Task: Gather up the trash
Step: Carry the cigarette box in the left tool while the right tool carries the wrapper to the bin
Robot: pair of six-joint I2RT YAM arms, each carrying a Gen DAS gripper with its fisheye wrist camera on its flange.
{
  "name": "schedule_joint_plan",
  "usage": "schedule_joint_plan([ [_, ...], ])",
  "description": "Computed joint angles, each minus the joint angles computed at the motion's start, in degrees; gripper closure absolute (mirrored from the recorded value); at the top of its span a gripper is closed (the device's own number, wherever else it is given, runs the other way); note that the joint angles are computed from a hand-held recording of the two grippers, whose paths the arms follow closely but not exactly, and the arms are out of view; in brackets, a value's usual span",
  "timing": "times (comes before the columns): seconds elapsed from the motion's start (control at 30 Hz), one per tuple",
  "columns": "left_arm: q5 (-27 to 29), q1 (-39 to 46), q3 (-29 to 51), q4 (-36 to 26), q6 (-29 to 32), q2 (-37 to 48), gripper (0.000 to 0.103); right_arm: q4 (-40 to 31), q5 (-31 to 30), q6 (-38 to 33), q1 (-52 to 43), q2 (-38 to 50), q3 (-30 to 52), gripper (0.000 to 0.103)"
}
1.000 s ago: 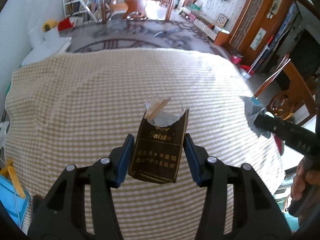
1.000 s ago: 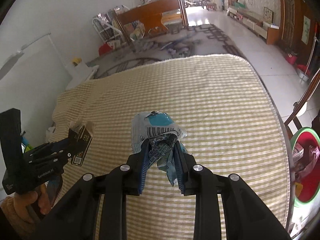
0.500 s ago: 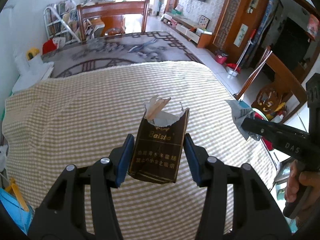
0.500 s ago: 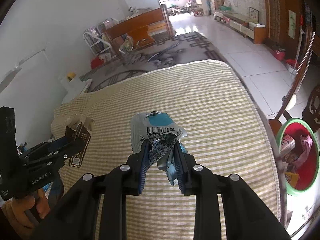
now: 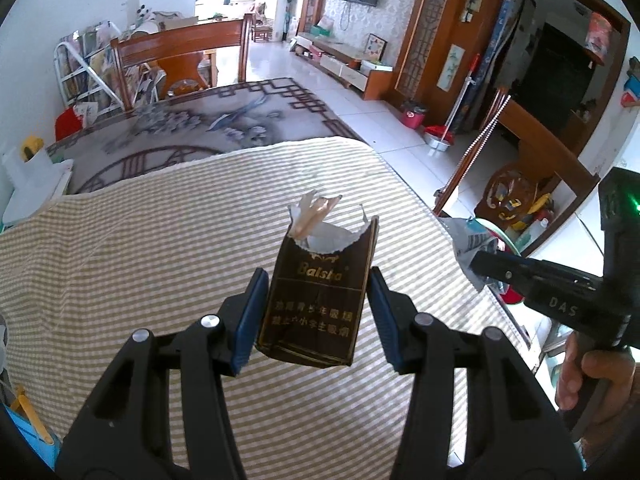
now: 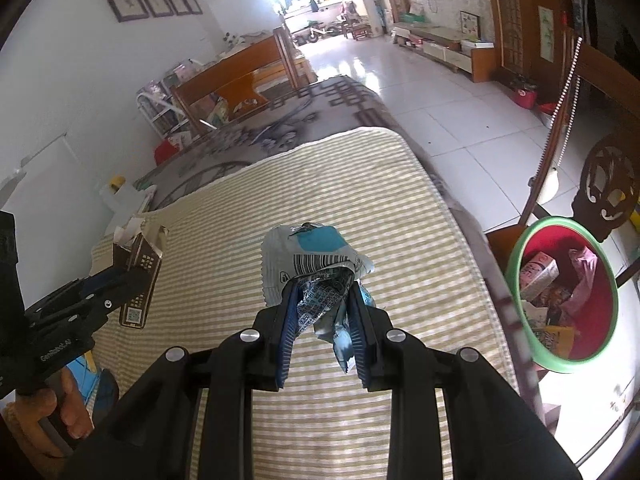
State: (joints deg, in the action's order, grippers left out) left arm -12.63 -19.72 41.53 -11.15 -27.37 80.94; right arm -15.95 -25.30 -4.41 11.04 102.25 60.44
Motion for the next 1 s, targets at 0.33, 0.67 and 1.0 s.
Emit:
schedule_joint_plan([
  [0.33, -2.1, -2.4, 3.4, -1.0, -2.3, 4.1, 0.054, -2.4, -2.5, -2.7, -3.5, 4.6, 4.6, 0.078],
  [0.67, -6.0, -5.0, 8.2, -3.8, -6.3, 7.8, 0.054, -6.7, -6.1, -7.2, -5.1, 9.8, 12.1, 0.078],
  [1.0, -9.6, -9.5, 17.6, -7.0, -10.1, 15.2, 0.054, -12.8, -9.7, -13.0, -10.1, 13.0, 19.4, 0.078],
])
